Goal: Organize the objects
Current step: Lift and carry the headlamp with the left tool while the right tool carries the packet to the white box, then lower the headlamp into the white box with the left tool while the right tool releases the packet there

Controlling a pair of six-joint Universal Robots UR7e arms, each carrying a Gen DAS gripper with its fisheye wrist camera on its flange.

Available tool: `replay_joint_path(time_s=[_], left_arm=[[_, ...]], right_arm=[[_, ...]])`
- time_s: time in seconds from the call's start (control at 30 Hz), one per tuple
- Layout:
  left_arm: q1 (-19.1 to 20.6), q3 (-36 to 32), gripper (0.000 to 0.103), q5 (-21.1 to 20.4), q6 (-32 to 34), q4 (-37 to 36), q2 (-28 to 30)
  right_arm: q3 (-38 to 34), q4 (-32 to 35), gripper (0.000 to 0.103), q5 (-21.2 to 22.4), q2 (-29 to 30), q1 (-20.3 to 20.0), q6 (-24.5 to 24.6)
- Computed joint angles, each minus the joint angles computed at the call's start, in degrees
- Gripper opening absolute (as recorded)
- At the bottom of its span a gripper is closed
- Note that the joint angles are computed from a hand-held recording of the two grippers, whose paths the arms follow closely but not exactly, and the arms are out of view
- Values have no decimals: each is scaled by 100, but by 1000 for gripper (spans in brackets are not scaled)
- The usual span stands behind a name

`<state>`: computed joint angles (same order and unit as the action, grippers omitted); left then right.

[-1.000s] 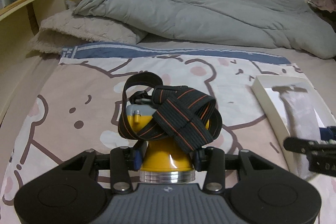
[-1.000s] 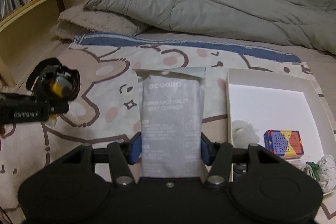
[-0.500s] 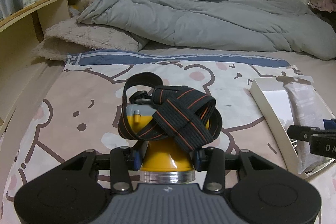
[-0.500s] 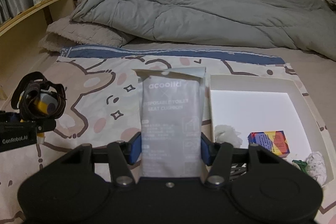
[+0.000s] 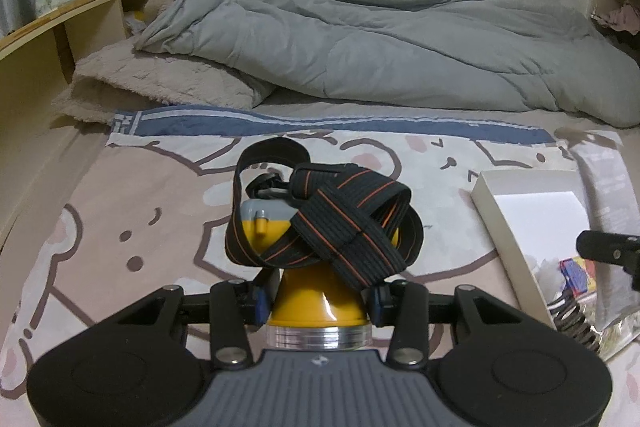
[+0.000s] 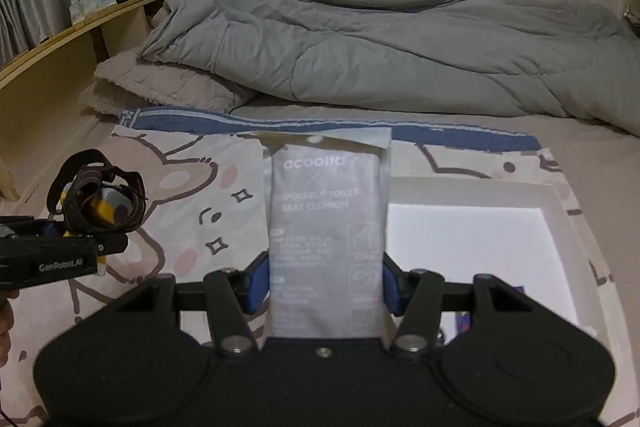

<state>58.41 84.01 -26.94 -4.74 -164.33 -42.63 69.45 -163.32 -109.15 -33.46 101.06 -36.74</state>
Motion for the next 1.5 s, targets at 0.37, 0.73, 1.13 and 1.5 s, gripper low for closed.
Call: replay_joint_path(time_s=[0.37, 0.73, 1.13, 1.5], left_arm=[[2, -781, 45, -493, 322, 78, 536], [-43, -1759, 45, -910, 273, 373, 1202], [40, -3834, 45, -1669, 428, 1197, 2541], [216, -6125, 45, -2060, 327, 2610, 3915]], right_arm=[[-1024, 187, 56, -166, 290, -119, -276], [-1587, 108, 56, -185, 503, -518, -98], [-2747, 330, 56, -412, 1078, -923, -683], [-4295, 1532, 56, -951, 1964, -1214, -1138]])
